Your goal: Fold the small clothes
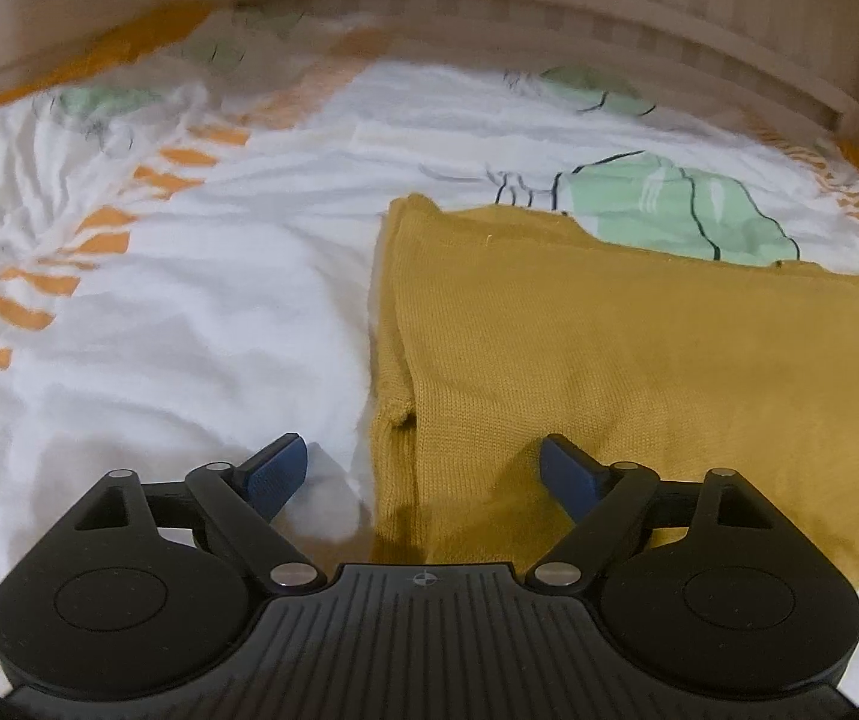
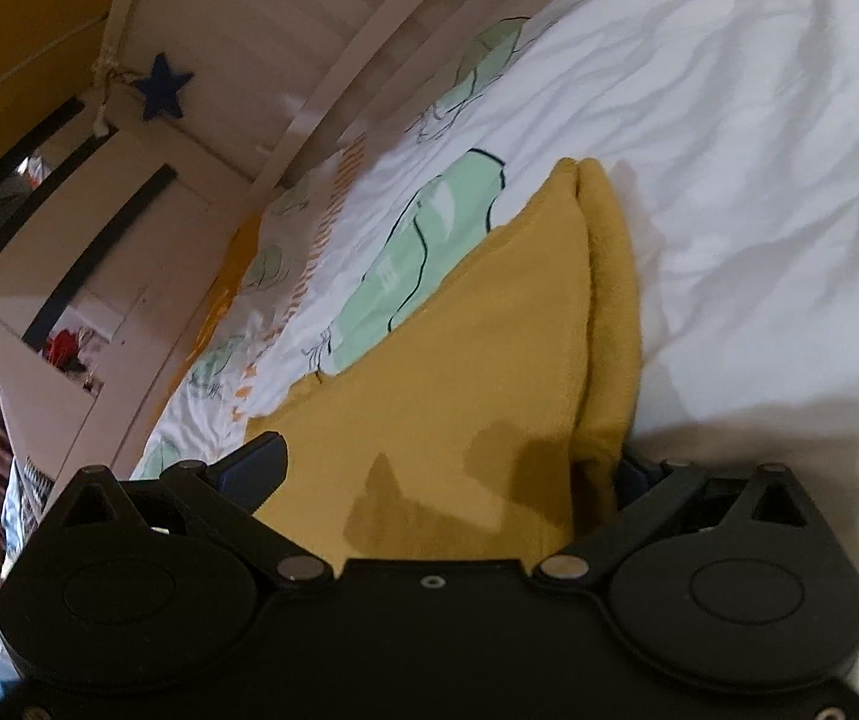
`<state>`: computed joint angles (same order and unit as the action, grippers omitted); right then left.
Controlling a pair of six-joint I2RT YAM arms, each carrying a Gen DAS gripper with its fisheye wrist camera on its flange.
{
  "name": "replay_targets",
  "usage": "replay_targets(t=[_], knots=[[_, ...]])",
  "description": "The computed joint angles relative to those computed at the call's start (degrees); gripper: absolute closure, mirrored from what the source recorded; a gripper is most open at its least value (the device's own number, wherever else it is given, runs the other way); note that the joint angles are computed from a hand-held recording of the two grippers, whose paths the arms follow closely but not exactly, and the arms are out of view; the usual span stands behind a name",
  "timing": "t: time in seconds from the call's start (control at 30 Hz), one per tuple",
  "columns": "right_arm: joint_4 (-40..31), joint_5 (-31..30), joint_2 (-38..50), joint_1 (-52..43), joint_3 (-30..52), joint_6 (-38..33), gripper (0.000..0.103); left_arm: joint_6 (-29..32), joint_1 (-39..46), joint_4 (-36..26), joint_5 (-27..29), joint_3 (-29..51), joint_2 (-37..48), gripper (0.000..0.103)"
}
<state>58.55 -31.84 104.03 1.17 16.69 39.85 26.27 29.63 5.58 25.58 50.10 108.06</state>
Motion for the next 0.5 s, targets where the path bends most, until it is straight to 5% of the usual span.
replay_targets(t=[0.07, 0.27, 0.5], knots=[[1.0, -0.2, 0.5, -0.2, 0.0, 0.4, 0.0, -2.9, -0.7, -2.6, -2.1, -0.2, -3.3, 0.033], [0.4, 1.7, -0.2, 0.9, 0.0, -0.1, 0.0, -9.3, -4.6, -4.4, -0.9, -1.5, -12.2, 0.033], [0.4, 4.5, -0.2, 2.5, -0.1, -1.3, 0.0, -13.1, -13.7, -3.5, -4.2, -0.5, -11.2, 0.033]])
